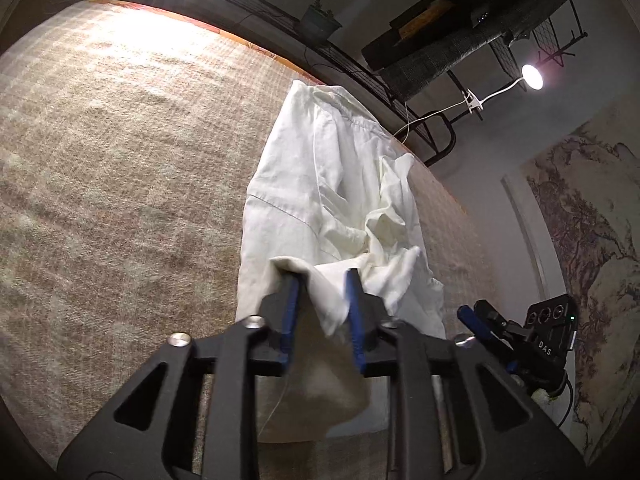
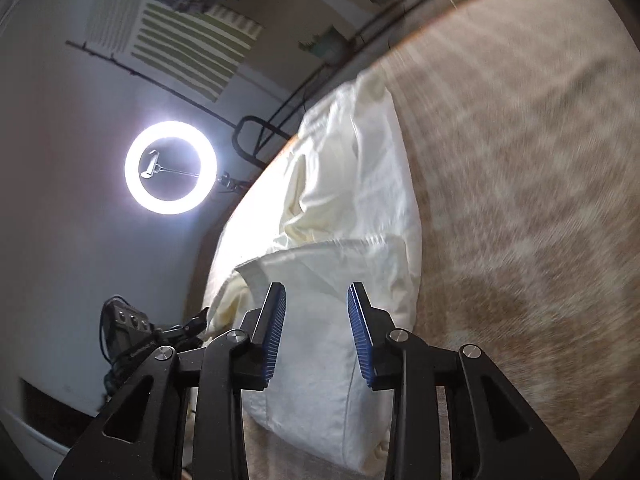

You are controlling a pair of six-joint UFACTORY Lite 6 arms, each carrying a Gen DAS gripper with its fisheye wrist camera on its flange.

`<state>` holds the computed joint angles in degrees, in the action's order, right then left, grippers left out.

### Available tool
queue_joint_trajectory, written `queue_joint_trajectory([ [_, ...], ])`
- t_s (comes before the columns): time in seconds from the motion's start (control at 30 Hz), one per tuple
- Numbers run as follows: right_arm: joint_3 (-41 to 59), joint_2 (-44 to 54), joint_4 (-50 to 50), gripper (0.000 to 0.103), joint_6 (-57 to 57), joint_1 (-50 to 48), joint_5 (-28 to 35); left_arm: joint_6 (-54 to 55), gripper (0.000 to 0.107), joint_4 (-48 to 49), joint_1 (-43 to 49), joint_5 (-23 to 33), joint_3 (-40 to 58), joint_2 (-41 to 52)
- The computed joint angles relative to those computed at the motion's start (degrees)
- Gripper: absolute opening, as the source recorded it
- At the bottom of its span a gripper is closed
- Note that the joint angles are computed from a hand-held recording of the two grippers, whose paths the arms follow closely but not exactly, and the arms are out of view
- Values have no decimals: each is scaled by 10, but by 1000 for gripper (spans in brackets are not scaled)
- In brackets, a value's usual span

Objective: Fold small clothes
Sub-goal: 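Lay the hem over the collar and open both grippers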

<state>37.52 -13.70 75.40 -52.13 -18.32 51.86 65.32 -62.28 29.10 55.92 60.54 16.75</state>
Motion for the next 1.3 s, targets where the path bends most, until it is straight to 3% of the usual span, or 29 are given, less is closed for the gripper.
queue_joint_trajectory([
  [0.03, 0, -15, -11, 32, 7, 3, -6, 6, 59, -8, 5, -5, -6, -8],
  [0.07, 1, -30, -25, 32, 18, 13, -17, 13, 64, -19, 10, -6, -10, -14],
  [0.3, -10, -100, -125, 32, 84, 110, -74, 36, 65, -24, 48, 27, -19, -61],
  [0.37, -14, -123, -159, 32, 107, 140, -85, 77, 54, -16, 53, 28, -59, -111],
  [0.43, -18, -134, -180, 32, 126, 172, -101, 116, 35, 0, 41, 22, -101, -155],
  [0.5, -28, -153, -217, 32, 163, 217, -133, 150, 34, 5, 8, -19, -143, -186],
  [0.6, -39, -156, -341, 32, 277, 302, -208, 184, 34, -17, -60, -137, -178, -182],
  [0.67, -49, -140, -407, 32, 344, 324, -234, 165, 34, -27, -95, -203, -154, -126],
  [0.73, -58, -124, -439, 23, 372, 329, -249, 115, 34, -16, -111, -245, -111, -65],
  [0.83, -60, -127, -534, 20, 451, 356, -251, 70, 34, 17, -118, -297, -84, -45],
  [0.9, -50, -139, -614, 20, 535, 378, -235, 28, 34, 62, -95, -272, -71, -57],
  [0.97, -35, -161, -687, 21, 617, 396, -204, 13, 34, 76, -51, -202, -66, -98],
  [1.23, 78, -340, -654, 24, 630, 362, -17, 23, 34, 133, 108, 20, -36, -309],
  [1.3, 129, -368, -721, 24, 704, 407, 37, 28, 34, 125, 158, 82, -4, -329],
])
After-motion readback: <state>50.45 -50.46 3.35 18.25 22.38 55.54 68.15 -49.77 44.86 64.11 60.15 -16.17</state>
